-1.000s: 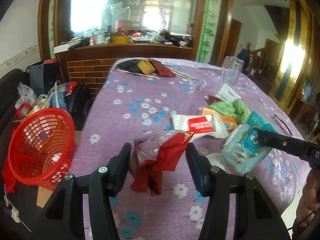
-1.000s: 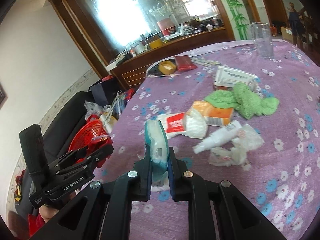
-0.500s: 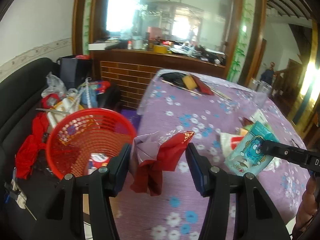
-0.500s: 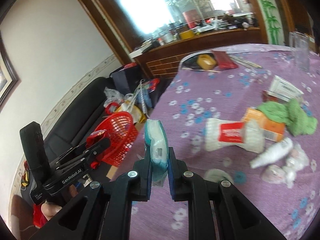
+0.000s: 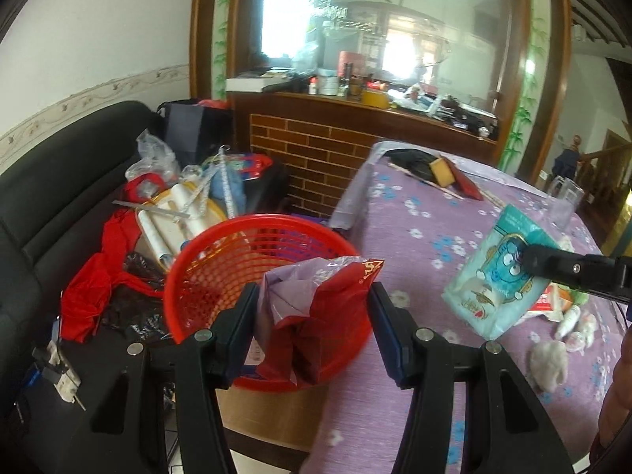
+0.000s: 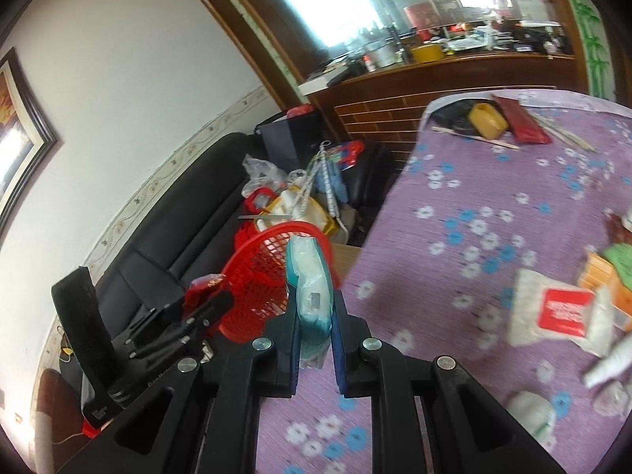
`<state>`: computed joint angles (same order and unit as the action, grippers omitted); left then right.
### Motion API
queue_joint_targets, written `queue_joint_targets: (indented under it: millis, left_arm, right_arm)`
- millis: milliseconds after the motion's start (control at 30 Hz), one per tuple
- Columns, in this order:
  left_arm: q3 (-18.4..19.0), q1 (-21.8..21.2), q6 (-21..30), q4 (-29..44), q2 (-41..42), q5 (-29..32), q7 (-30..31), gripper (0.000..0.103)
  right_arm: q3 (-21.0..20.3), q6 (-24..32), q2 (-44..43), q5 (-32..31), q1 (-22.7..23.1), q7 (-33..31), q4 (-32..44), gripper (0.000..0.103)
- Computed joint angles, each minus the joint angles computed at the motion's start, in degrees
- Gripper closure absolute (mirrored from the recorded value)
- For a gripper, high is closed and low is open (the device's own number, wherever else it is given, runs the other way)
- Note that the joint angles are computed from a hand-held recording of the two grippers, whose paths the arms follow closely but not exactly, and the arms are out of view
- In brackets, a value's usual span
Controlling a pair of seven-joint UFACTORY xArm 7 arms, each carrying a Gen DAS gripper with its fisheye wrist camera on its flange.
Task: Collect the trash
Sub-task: 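Open both tools to drop the wrapper and wipe pack into the basket, then grasp the white crumpled tissue with the left tool while the right grasps the clear plastic bag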
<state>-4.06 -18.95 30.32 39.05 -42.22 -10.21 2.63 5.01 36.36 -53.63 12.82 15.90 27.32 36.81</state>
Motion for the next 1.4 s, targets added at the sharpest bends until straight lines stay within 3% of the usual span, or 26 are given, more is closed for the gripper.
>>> queue_joint_targets:
  millis: [467,567,600,633,800,967,1167,1300,1400]
  left_arm:
    - [1.23,3.56,-0.96,2.82,6.95,0.65,0.13,0.049]
    - [0.07,4.92,-1.71,2.83,7.58,1.76,-1.21,0.033]
    - [-0.28,5.34,-2.01,2.64,7.47,2.20,-1.81,0.030]
    - [-0.47,5.52,-2.13,2.33,7.05,2.50,-2.28,0.030]
    - [0.61,2.77,-1.80,0.78,4.42,1.13,-1.21,0.029]
    - [-0.45,-3.37,-1.02,-0.68,1.29,-1.83,0.61,0.025]
    - [-4.46,-12.10,-1.08,-1.92,-0.04,-4.80,1.09,0.017]
    - [-7.14,-17.20,-0.35,-1.27,2.30,-6.66,0.41,0.016]
    - [-9.64,-19.35,0.02,0.10,4.74,-6.88,-1.38,0.016]
  right_arm:
    - [3.06,-9.08,21.05,-2.44,-0.51,2.25,9.79,0.088]
    - [3.33,-8.54,25.28,-3.39,-0.40,2.60,12.67,0.084]
    - [2.88,-8.20,26.01,-3.14,0.01,2.26,13.13,0.073]
    - [2.40,-8.58,25.75,-2.58,0.45,2.00,12.67,0.070]
    - [1.55,-8.15,16.54,-2.64,0.25,2.27,6.39,0.069]
    - [0.94,-2.62,2.31,-2.78,-0.59,3.39,-0.86,0.062]
    - [-0.95,9.55,-19.56,-5.27,-5.74,5.25,-8.34,0.061]
    - [-4.85,22.68,-35.05,-8.54,-13.48,6.44,-10.38,0.058]
    - [-7.96,30.65,-41.83,-10.94,-18.61,6.29,-10.20,0.056]
